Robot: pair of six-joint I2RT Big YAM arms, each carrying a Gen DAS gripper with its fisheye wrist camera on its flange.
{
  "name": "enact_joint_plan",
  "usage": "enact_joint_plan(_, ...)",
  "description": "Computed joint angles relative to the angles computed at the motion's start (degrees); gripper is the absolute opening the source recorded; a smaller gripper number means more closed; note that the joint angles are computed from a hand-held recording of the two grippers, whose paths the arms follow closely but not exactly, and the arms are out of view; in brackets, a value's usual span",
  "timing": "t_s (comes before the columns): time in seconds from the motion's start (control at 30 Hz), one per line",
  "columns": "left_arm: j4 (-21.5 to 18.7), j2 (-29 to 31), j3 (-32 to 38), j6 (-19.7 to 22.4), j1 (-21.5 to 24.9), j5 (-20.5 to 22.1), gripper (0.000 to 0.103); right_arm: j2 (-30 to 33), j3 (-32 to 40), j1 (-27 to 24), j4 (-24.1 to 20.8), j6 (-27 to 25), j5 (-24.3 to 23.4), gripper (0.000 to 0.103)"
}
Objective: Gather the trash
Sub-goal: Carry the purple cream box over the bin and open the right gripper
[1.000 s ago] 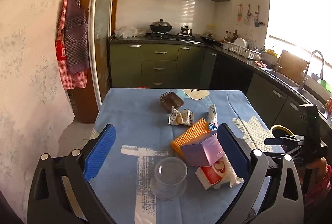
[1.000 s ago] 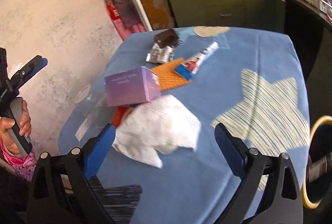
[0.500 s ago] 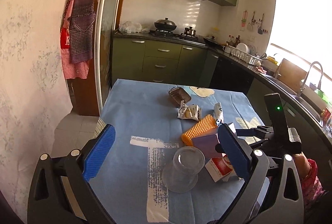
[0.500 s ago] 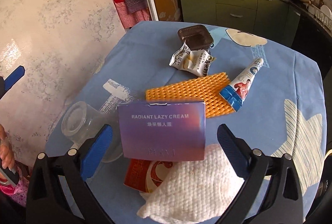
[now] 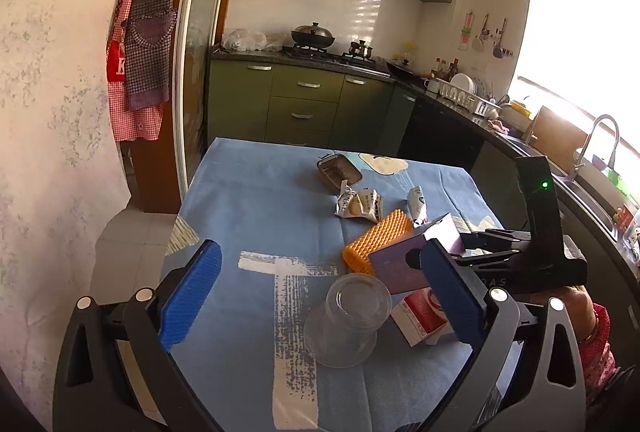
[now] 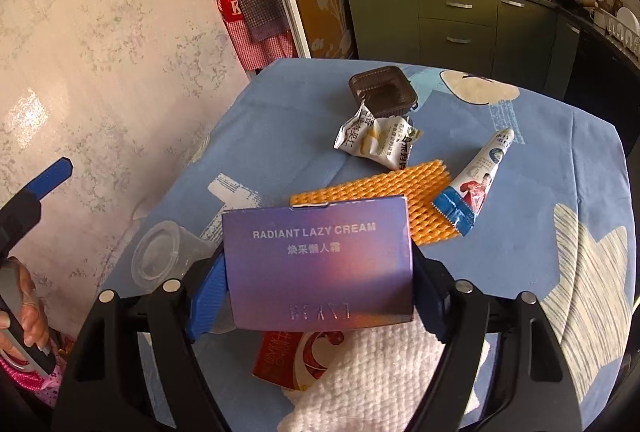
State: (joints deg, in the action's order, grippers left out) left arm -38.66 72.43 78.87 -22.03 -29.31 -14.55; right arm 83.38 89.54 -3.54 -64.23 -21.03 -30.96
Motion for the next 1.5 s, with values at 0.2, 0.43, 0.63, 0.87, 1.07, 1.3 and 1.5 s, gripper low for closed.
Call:
enact_joint_plan(0.2,-0.19,0.53,0.39,-0.58,-0.23,0.68,0.098,-1.79,0.38,-2.55,0.46,0.73,-2.81,0.074)
enact_joint_plan(0.43,-0.33,1.06,1.14,0.35,-1.09,0.99,0.098,-4.41,0.26,-8.73,2.12,1.77,-4.67,0.074)
enact_joint_plan(0.63,-1.05,2.96,2.74,1.13,-2.09,2.44,0.098,-5.23,-0.12,-19.0,7.03,7.43,-2.85,0.075)
enact_joint_plan(0.87,-1.66,5.37,5.28,2.12,-3.89,1.93,0.098,-0.37,1.53,-30.71,10.91,14.54,5.96,0.075)
enact_joint_plan(1.07,-2.94,7.21,7.5,1.81,-4.2,1.5,0.098,6.43,4.45,-35.27,9.06,17.35,13.61,0.075)
enact_joint_plan(1.3,-4.56,8.95,9.28,2.17,-4.74,1.35,0.098,12.59,7.57,-37.06,3.92,19.5,16.04,0.078)
enact_joint_plan(1.5,-4.81,9.14,9.4,2.17,-4.77,1.5,0.098,10.95,4.81,-38.47,6.94,21.65,13.92,0.086)
